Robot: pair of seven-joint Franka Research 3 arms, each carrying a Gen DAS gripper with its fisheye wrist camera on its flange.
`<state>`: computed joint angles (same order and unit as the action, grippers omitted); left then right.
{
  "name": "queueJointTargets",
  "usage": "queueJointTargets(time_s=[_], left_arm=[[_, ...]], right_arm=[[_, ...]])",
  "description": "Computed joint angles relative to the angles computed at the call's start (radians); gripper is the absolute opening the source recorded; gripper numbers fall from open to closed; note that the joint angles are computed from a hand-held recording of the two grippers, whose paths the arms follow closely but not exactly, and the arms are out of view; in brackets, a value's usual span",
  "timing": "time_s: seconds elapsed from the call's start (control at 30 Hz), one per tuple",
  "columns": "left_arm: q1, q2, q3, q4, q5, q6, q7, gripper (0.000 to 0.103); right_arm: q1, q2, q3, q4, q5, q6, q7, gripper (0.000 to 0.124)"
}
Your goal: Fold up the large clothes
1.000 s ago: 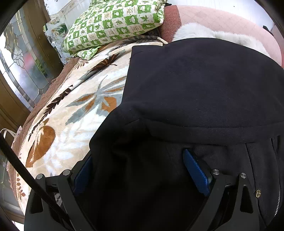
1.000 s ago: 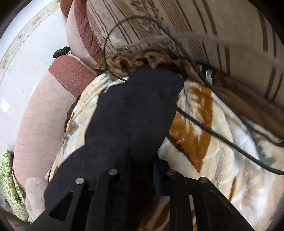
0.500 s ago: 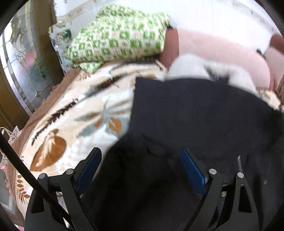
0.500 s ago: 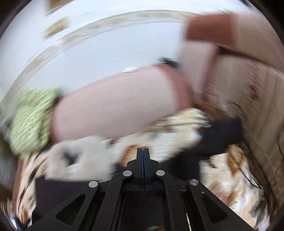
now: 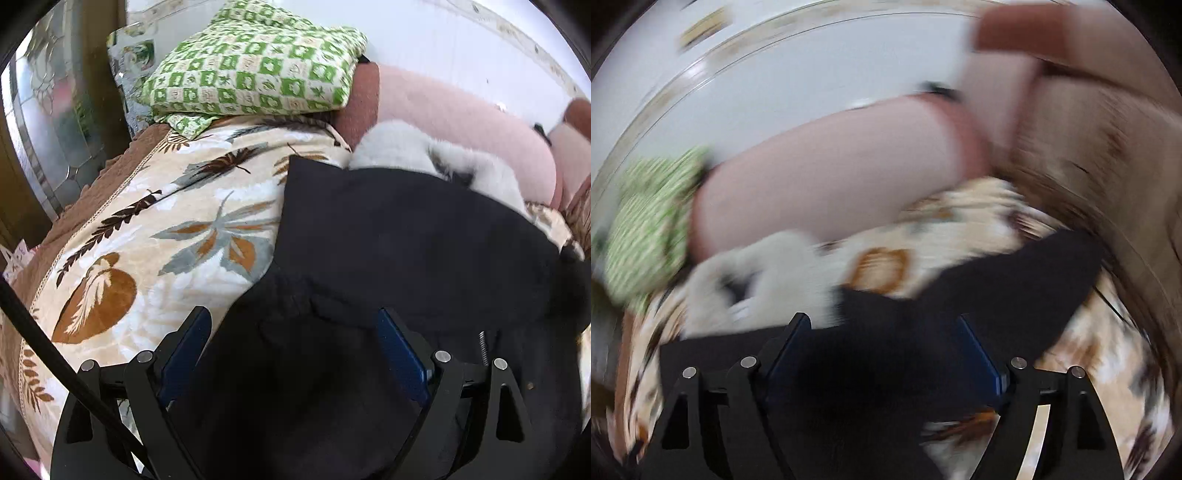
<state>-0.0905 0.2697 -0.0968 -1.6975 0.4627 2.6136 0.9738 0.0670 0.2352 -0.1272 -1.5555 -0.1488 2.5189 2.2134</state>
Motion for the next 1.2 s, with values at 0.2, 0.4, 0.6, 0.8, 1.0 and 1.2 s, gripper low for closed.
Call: queueJointTargets(time_s=[0.2,0.4,0.6,0.8,1.0,1.2], left_arm=[[-0.023,0.082,0.005,0.075,0.007,-0.076,0.004,0.090],[-0.083,0.151,0.041,0.136,0.137,-0.148,-0.042,0.090],[-0.094,0.173,0.047,0.155,0.186,-0.160,-0.066,0.093],[-0.095,0.186,0.047,0.176,0.189,-0.181,-0.054,0.094],[-0.080,0.166,0.031,0.168,0.151,-0.190,-0.016,0.093],[-0.030,0.049,0.016,0.065,0.080,-0.049,0.002,0.091]], right_arm=[[-0.147,-0.088,-0.031,-0.299,0.248,0.182,0.020,0.081],[-0.239,0.028,0.002,-0.250,0.521,0.238,-0.149,0.074],[-0.242,0.213,-0.013,-0.037,0.552,0.207,-0.138,0.074],[-0.167,0.272,-0.094,0.142,0.339,0.083,-0.038,0.016],[-0.061,0.233,-0.097,0.263,0.090,0.006,-0.034,0.012],[0.043,0.236,-0.012,0.402,0.005,-0.049,-0.155,0.011]])
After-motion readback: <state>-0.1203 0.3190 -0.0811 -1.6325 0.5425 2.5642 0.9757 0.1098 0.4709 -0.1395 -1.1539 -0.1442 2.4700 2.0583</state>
